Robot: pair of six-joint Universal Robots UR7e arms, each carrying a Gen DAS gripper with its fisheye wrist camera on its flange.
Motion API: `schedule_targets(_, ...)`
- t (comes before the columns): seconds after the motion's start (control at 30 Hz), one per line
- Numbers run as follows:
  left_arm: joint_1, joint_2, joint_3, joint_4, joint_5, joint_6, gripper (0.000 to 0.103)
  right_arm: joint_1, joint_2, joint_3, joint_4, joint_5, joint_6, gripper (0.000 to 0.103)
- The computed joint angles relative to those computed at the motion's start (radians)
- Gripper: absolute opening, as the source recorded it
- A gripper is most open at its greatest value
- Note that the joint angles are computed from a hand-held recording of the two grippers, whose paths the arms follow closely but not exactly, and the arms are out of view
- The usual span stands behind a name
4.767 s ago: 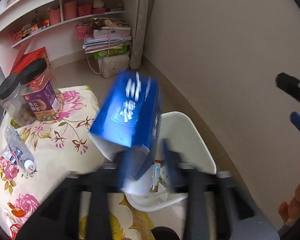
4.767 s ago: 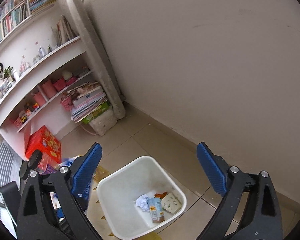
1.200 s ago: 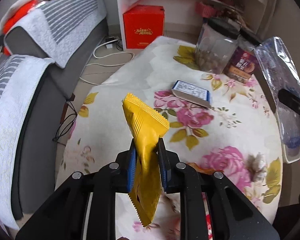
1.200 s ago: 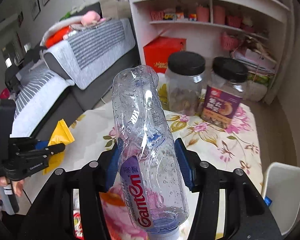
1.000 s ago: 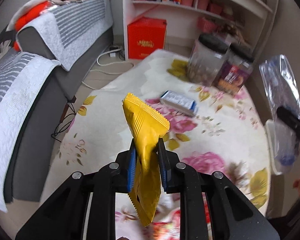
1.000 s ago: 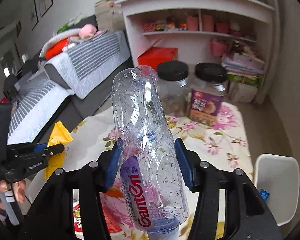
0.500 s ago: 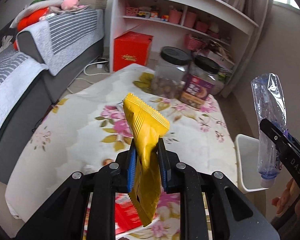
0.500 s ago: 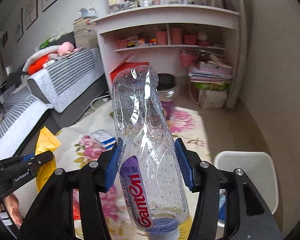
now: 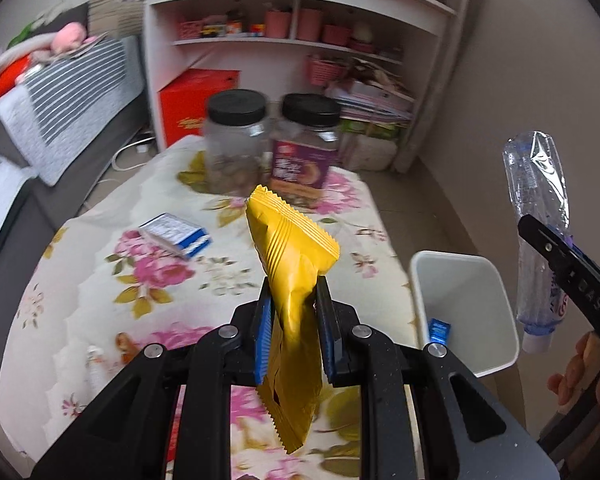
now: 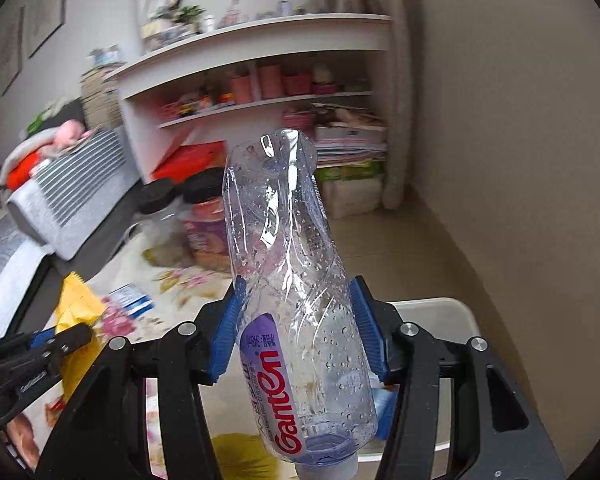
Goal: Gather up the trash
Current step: 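Carry the water bottle to the bin and release it with the right tool, then release the yellow wrapper into the bin with the left tool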
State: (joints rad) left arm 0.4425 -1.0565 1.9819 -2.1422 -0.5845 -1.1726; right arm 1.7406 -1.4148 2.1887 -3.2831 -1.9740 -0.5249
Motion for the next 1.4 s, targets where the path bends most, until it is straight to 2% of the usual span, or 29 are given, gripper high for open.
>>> schedule_targets(0.3, 0.016, 0.188, -0.145, -0.189, -0.057, 0.206, 0.020, -0.102, -0.022, -0.066, 0.035, -0.053, 0.093, 0.051)
schedule_targets(0.4, 0.021, 0.245, -0.197, -0.230, -0.083, 0.263, 0.020, -0.113, -0.013, -0.087, 0.022, -0.113, 0.106, 0.052)
schedule_targets(0.43, 0.024, 0.264, -0.216, -0.243, -0.091, 0.281, 0.020, -0.117, -0.012, -0.091, 0.010, -0.129, 0.111, 0.054)
schedule_targets(0.5, 0.032, 0.304, -0.259, -0.269, -0.114, 0.316, 0.020, -0.127, -0.020, -0.098, -0.016, -0.162, 0.140, 0.071)
schedule_targets(0.67, 0.050, 0.392, -0.364, -0.299, -0.174, 0.375, 0.020, -0.159, -0.051, -0.096, -0.095, -0.194, 0.159, 0.082)
schedule_targets(0.9, 0.066, 0.485, -0.483, -0.293, -0.227, 0.412, 0.021, -0.193, -0.087, -0.099, -0.127, -0.211, 0.198, 0.090)
schedule_targets(1.0, 0.075, 0.515, -0.524, -0.282, -0.258, 0.416, 0.031, -0.198, -0.093, -0.106, -0.121, -0.216, 0.224, 0.091)
schedule_targets(1.03, 0.078, 0.520, -0.533, -0.272, -0.261, 0.407, 0.043, -0.199, -0.096, -0.107, -0.118, -0.217, 0.232, 0.092)
schedule_targets(1.07, 0.081, 0.523, -0.537, -0.269, -0.260, 0.398, 0.046, -0.199, -0.099, -0.105, -0.116, -0.217, 0.235, 0.093)
schedule_targets(1.23, 0.078, 0.513, -0.523, -0.259, -0.231, 0.363, 0.049, -0.188, -0.085, -0.105, -0.153, -0.238, 0.189, 0.095)
schedule_targets(1.3, 0.072, 0.501, -0.504, -0.256, -0.200, 0.350, 0.051, -0.174, -0.077, -0.104, -0.172, -0.252, 0.176, 0.096)
schedule_targets(1.4, 0.055, 0.473, -0.463, -0.234, -0.126, 0.308, 0.060, -0.157, -0.067, -0.100, -0.182, -0.267, 0.158, 0.096)
